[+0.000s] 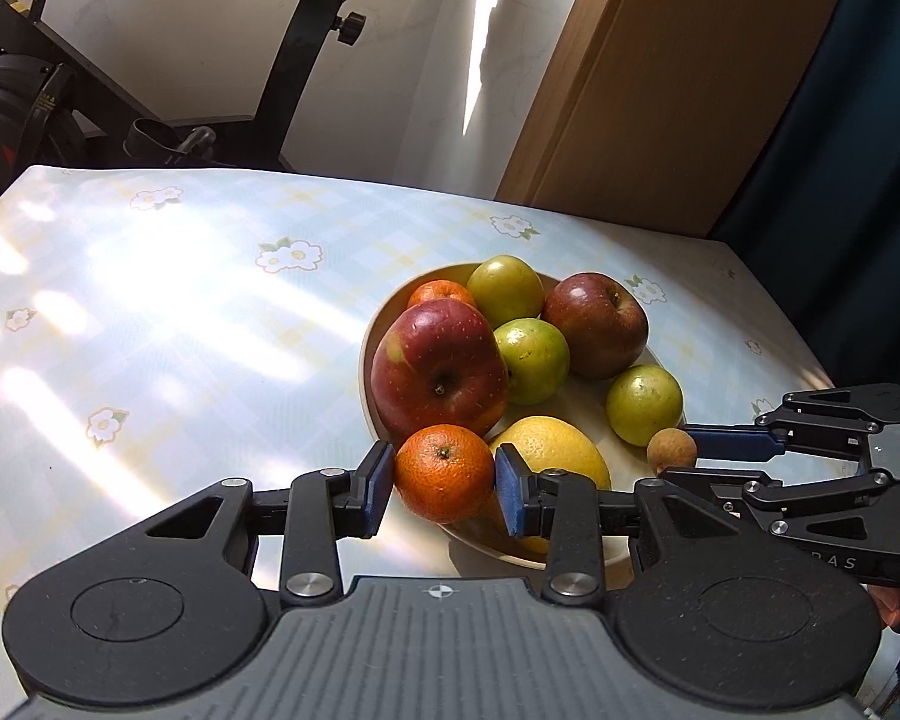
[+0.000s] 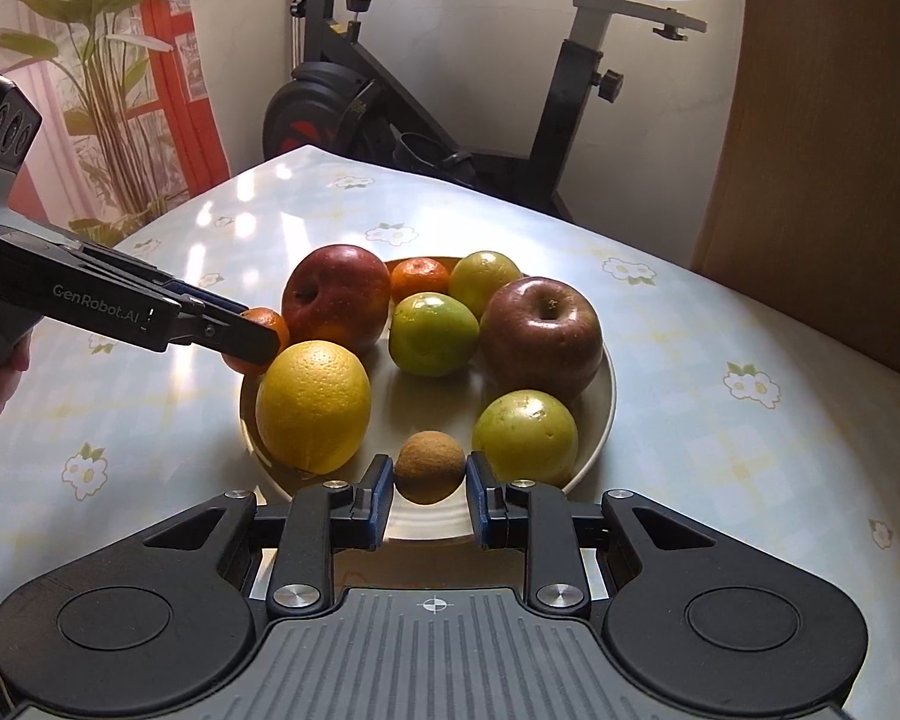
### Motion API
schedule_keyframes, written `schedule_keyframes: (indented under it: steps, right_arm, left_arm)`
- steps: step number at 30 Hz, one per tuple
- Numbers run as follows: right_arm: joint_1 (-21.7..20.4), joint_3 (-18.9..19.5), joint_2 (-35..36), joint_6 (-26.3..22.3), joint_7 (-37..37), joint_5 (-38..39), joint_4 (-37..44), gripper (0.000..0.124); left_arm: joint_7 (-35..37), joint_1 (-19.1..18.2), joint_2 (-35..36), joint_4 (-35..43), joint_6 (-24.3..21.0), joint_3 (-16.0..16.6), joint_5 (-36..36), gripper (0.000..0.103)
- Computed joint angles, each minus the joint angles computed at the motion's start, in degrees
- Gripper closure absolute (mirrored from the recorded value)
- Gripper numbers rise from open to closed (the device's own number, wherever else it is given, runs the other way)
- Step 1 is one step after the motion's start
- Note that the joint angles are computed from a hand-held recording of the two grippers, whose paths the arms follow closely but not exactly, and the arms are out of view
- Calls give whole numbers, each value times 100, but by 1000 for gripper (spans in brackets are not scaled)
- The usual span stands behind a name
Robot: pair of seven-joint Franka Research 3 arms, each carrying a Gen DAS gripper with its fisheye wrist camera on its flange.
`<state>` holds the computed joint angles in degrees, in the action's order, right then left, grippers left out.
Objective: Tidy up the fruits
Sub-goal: 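Carry the tangerine onto the plate with the left gripper while the right gripper places the kiwi there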
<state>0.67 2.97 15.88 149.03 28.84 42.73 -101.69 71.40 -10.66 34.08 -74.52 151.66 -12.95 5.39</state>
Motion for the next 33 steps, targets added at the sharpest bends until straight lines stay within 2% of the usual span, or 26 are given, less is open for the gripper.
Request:
schedule_keyframes:
  steps: [6,11,20,25,33]
  right_arm:
    - [137,15,376,226,245,-377,484,100]
    - [186,27,640,334,589,-734,794,100]
    - [132,121,693,491,817,-951,793,100]
    - [34,196,562,556,735,-779,661,99]
    - [-135,208,98,512,201,-184,186,99]
  left_arm:
    - [115,76,138,208,-135,-94,-160,64]
    - [87,45,163,274,-176,-44,-172,64]
    - [98,76,47,128,-26,-61,-210,60]
    - [1,15,-2,130,-13,-1,-113,60]
    - [-304,-117,-310,-199,157,143,176,60]
